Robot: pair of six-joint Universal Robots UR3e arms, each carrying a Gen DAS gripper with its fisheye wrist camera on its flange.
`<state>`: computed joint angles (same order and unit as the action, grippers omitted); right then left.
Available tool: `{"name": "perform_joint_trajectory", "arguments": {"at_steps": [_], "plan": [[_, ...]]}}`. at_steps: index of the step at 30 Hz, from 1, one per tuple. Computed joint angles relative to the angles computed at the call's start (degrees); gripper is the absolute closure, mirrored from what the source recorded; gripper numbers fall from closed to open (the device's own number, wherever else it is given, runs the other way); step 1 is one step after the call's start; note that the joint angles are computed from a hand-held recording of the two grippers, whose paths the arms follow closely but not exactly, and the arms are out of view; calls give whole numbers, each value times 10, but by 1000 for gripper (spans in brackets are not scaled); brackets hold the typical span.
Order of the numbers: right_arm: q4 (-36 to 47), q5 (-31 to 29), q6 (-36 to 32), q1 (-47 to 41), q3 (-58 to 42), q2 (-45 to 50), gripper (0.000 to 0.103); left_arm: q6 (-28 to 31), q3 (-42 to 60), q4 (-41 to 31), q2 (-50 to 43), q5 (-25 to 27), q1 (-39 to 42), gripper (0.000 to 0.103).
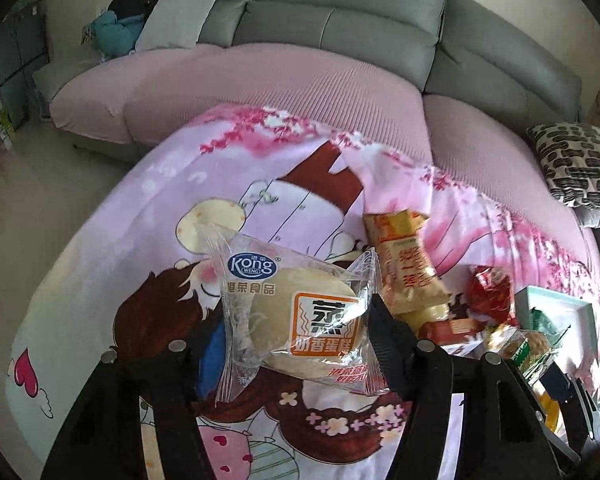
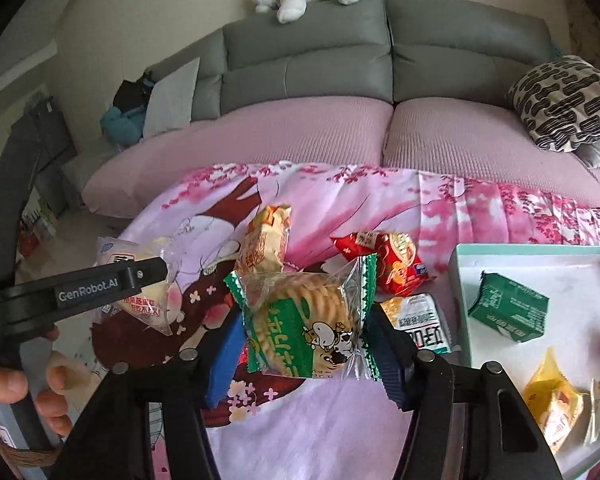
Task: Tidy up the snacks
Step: 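Lift both held packs and carry them over the white tray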
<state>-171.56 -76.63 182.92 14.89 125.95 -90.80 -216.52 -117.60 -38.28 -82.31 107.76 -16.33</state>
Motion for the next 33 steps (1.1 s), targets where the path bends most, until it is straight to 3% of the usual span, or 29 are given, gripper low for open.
{"name": "perform_joint_trajectory", "arguments": {"at_steps": [9, 18, 28, 33], "plan": [[22, 30, -5, -62, 37, -70, 40, -13, 61, -5, -30, 24, -56, 37], [111, 120, -44, -256, 111, -223, 40, 0, 171, -6, -117, 40, -135, 37], [405, 258, -201, -596, 145, -456, 40, 38, 343, -9, -266, 7, -219, 37], [570, 323, -294, -723, 131, -518, 40, 54, 443, -36, -346, -16, -250, 37]]}}
